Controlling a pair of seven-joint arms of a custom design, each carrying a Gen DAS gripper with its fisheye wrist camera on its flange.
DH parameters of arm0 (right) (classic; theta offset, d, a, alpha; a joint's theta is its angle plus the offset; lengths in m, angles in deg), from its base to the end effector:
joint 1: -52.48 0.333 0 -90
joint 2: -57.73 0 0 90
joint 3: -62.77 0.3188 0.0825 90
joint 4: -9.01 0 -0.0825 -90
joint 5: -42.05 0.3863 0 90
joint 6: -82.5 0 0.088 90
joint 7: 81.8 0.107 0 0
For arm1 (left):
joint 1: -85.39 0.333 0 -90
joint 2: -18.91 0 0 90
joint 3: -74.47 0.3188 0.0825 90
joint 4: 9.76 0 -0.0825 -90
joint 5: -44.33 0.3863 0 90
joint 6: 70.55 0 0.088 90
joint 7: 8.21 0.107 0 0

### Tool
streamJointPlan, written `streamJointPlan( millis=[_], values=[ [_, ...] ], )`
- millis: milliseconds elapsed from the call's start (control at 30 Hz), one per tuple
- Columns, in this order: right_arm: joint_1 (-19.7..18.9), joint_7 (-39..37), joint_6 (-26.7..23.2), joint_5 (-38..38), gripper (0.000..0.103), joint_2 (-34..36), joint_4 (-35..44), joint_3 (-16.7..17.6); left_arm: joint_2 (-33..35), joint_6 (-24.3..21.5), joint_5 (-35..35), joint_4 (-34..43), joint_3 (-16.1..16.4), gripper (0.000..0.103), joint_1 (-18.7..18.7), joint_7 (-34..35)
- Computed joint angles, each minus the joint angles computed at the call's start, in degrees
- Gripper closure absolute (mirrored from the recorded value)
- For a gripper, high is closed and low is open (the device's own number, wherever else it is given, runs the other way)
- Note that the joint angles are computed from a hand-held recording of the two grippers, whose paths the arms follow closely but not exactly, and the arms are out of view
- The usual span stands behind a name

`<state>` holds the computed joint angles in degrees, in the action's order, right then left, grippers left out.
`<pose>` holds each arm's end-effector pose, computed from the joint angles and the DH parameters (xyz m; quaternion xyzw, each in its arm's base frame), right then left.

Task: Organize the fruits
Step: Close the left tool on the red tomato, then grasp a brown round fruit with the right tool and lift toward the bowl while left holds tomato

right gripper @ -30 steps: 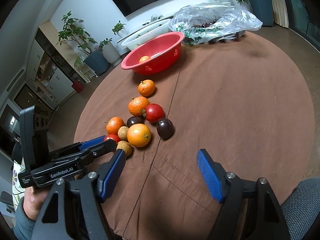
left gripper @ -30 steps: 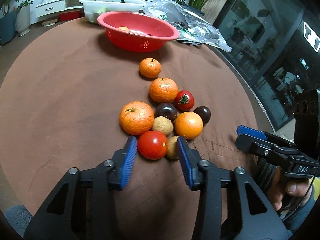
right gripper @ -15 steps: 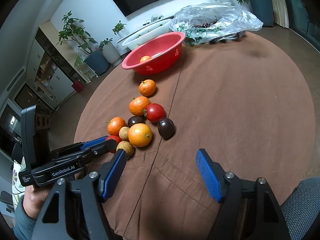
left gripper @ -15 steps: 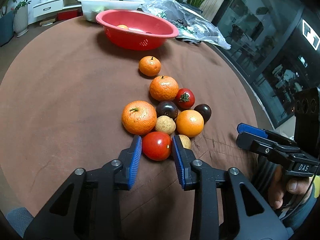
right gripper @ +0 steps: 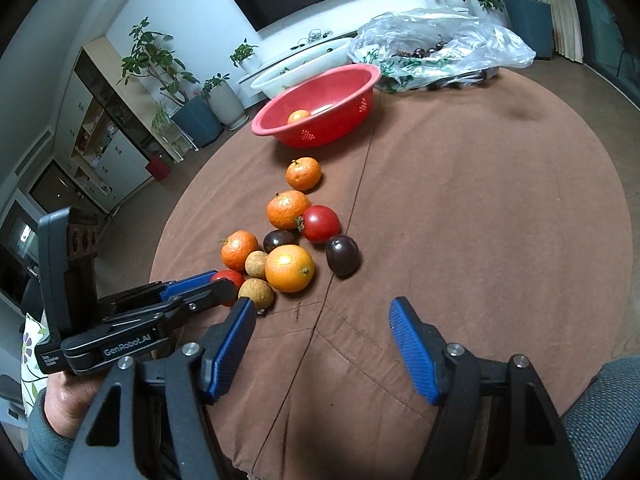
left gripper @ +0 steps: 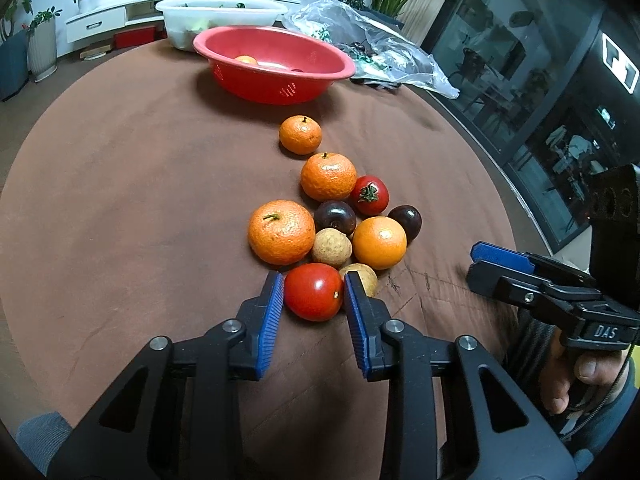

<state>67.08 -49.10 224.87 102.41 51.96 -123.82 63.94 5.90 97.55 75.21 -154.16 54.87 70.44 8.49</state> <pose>0.5013 0.1377 0.4098 -0.7957 0.4759 0.0409 0.3724 0.3776 -0.3032 0.4198 -0.7194 0.6092 -0.3107 0.1217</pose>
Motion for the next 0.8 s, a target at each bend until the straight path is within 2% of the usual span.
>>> streamJointPlan(
  millis=[167, 333, 633, 800],
  values=[
    [0.9, -0.1, 0.8, -0.9, 0.032, 0.0, -0.1, 0.8, -3.5, -4.7, 1.1, -1.4, -1.3, 0.074, -0.1, -0.9],
    [2.6, -0.4, 1.5, -2.7, 0.04, 0.6, 0.0, 2.2, -5.9, -7.6, 2.4, -2.4, -2.2, 0.074, -0.6, -2.0],
    [5.3, 2.5, 5.0, -7.2, 0.049, 3.0, 1.1, 4.0, -7.3, -8.3, 3.9, -3.8, -2.7, 0.074, -0.8, -3.6],
    [6.0, 5.0, 8.0, -10.5, 0.049, 4.2, 1.6, 4.7, -6.8, -8.4, 4.7, -3.6, -2.7, 0.074, -0.8, -4.0]
  ],
)
